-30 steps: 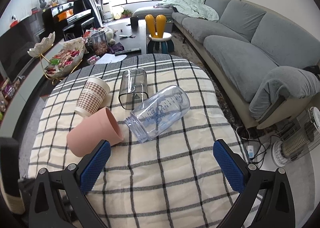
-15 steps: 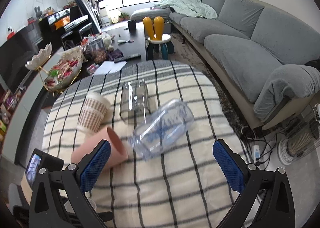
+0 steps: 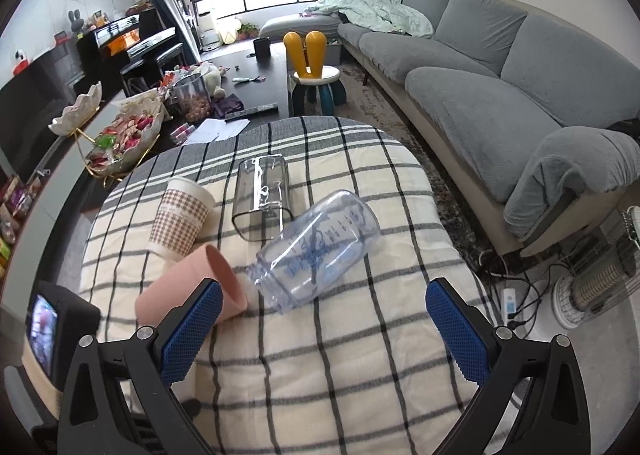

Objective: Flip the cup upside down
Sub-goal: 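Close the right tool on the white cup while the left tool opens and releases it, then rotate the white cup in the right tool so its bottom faces up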

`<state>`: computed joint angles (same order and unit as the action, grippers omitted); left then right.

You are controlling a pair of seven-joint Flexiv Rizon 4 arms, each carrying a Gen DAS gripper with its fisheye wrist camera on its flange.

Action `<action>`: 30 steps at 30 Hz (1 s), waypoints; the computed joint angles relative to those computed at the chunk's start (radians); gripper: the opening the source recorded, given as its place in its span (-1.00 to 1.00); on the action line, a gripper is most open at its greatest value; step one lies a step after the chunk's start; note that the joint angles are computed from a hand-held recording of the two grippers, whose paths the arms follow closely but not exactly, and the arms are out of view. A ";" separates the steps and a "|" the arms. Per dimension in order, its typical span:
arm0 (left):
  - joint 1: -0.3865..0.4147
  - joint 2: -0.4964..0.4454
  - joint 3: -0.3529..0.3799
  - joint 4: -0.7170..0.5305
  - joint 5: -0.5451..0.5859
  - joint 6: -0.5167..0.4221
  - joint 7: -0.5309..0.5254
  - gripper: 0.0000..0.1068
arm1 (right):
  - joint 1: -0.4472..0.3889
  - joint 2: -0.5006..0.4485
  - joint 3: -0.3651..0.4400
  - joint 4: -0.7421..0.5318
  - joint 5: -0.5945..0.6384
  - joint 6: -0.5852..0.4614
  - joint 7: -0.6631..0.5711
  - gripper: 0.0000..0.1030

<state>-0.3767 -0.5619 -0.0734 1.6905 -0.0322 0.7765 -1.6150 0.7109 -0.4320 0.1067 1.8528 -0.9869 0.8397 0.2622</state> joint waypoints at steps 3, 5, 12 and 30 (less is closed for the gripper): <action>-0.006 0.091 0.006 0.124 0.003 0.117 -0.034 0.75 | 0.015 0.021 0.013 0.011 -0.005 -0.022 -0.002 0.99; -0.011 0.166 0.014 0.221 0.015 0.199 -0.066 0.78 | 0.028 0.027 0.026 0.006 -0.004 -0.040 -0.007 0.99; -0.003 0.407 0.113 0.485 0.214 0.449 -0.303 0.90 | 0.085 -0.052 0.046 -0.068 0.033 -0.002 -0.016 0.99; 0.149 0.385 0.197 0.531 0.675 0.621 -0.819 0.91 | 0.247 -0.359 -0.048 -0.398 0.262 -0.108 -0.126 0.76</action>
